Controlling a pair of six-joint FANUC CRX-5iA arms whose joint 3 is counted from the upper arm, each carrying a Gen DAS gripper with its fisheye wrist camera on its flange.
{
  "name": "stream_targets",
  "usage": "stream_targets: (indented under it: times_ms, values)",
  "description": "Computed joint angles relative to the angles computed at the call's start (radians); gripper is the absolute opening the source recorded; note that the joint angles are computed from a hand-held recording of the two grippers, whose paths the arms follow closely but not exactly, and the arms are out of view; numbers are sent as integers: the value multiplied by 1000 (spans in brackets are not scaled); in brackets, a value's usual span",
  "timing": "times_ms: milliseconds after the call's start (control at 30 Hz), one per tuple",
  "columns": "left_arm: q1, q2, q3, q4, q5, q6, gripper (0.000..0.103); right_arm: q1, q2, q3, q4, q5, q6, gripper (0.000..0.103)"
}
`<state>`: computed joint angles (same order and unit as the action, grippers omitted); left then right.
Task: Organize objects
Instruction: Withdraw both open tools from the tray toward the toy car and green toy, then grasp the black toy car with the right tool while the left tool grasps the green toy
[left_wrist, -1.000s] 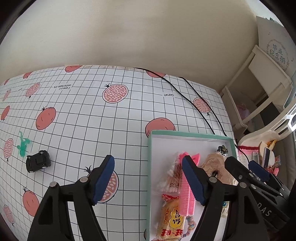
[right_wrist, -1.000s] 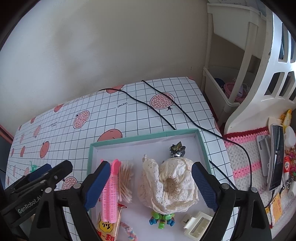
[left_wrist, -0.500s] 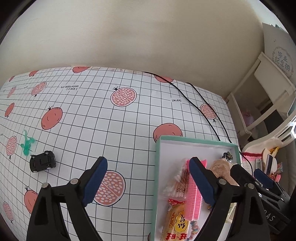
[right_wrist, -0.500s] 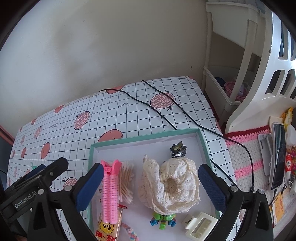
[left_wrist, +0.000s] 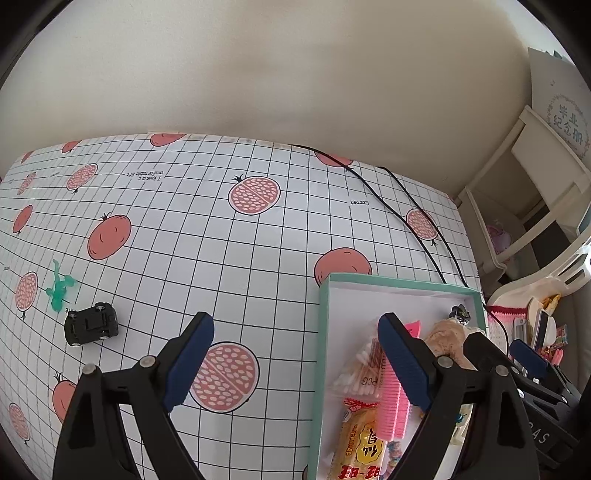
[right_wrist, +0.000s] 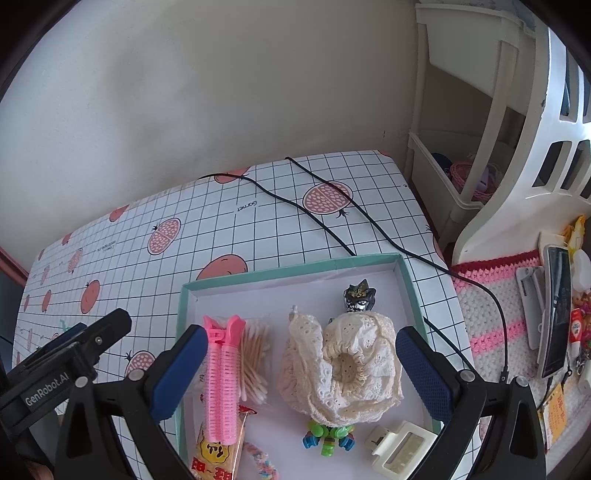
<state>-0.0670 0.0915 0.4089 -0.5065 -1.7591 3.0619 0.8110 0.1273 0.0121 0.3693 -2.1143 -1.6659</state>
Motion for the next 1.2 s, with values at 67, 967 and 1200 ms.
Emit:
stream_targets:
  times_ms: [67,967,1200]
  values:
    - [2,-7,-6,2,-1,-2,91,-7,1,2,8,1,7,103]
    - [-2,-361,-296,6,-226,158,91,-329,116,121,344,235,523,103]
    - [24,-497,-433,67,-248,233,91,-409,165,171,379,322,611,103]
